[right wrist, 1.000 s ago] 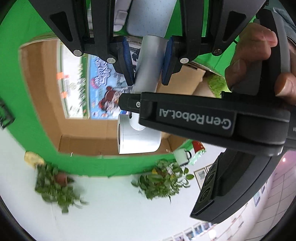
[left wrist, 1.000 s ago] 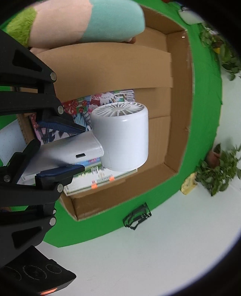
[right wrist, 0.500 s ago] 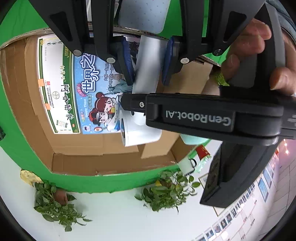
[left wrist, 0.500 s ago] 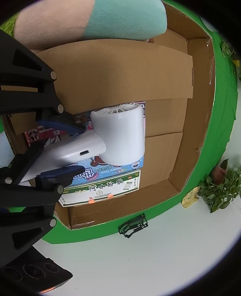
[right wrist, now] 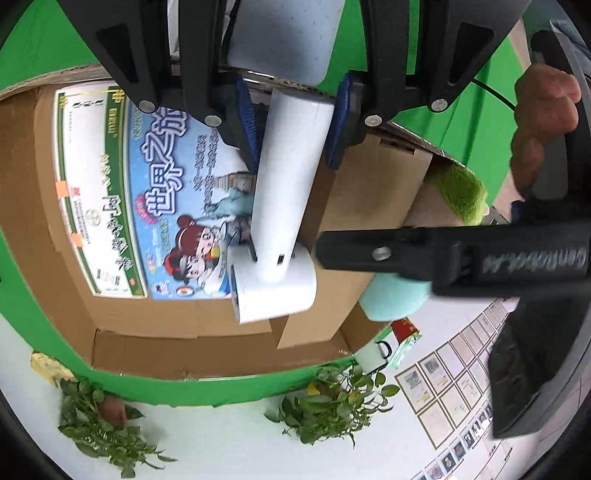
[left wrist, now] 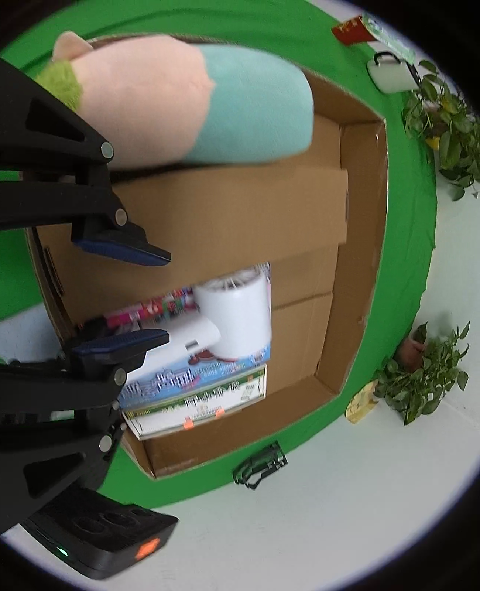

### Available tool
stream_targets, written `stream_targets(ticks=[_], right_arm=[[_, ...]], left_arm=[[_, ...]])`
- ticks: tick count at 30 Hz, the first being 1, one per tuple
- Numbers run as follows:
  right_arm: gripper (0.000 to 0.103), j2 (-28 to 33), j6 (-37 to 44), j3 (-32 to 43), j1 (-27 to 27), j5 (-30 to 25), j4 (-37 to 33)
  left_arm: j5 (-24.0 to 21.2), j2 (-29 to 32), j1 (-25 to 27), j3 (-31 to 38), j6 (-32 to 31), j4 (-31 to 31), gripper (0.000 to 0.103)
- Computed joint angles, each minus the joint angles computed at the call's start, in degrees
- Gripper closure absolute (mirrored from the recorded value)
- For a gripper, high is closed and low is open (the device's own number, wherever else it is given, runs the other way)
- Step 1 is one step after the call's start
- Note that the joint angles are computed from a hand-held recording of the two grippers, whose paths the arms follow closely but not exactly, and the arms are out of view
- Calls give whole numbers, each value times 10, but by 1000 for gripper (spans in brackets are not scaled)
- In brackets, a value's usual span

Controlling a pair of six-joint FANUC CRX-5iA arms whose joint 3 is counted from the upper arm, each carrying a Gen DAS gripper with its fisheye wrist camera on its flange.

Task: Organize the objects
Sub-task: 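Carry the hair dryer into the tray and lay it on the board-game box, then open the left gripper and withdraw from the tray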

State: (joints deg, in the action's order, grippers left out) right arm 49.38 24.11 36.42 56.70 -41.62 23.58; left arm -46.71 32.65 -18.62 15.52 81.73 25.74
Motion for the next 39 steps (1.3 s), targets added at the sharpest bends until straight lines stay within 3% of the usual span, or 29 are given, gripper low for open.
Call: stream_targets(ticks=[10, 11, 12, 14, 16, 17, 18, 20, 22, 26, 28, 30, 31, 32, 33, 35, 37, 39], right_arm=[[69, 12, 23, 29, 3, -12, -31], [64, 14, 38, 36, 4, -22, -38], [49, 14, 45, 42, 5, -35, -38], [31, 1, 13, 14, 10, -34, 5], [30, -22, -27, -34, 10, 0, 43], [37, -33, -44, -54, 8, 13, 54], [54, -36, -45, -59, 6, 21, 52], [73, -30, -6, -40, 3, 20, 16], [75, -5, 10, 1, 9, -31, 18], [73, -3, 10, -4, 8, -17, 8], [65, -5, 6, -6, 7, -14, 7], [18, -15, -16, -22, 9, -8, 28], [9, -25, -36, -45, 10, 8, 50], [0, -46, -69, -87, 12, 35, 91], [0, -57, -85, -110, 13, 47, 112], [0, -84, -116, -157, 21, 50, 157], [0, -104, -140, -192, 28, 47, 187], [0, -127, -168, -234, 38, 41, 215]], left_arm=[[-2, -31, -7, -17, 22, -94, 69], [-4, -33, -8, -17, 29, -102, 69], [-1, -36, -8, -22, 27, -100, 69], [5, -41, -5, -34, 19, -89, 69], [14, -44, -3, -44, 13, -75, 69], [17, -46, -2, -49, 8, -67, 69], [19, -47, -1, -53, 5, -61, 69], [21, -47, -3, -54, 7, -57, 69], [22, -48, -4, -57, 7, -56, 69], [35, -59, -4, -76, -3, -44, 69], [52, -71, -8, -89, -3, -45, 69], [92, -94, -13, -118, -6, -49, 68], [116, -108, -17, -135, -8, -53, 68], [142, -124, -22, -153, -6, -61, 61], [159, -135, -26, -164, 4, -73, 47], [218, -168, -37, -200, 50, -113, 28], [267, -193, -47, -232, 80, -139, 24], [285, -208, -53, -250, 91, -151, 22]])
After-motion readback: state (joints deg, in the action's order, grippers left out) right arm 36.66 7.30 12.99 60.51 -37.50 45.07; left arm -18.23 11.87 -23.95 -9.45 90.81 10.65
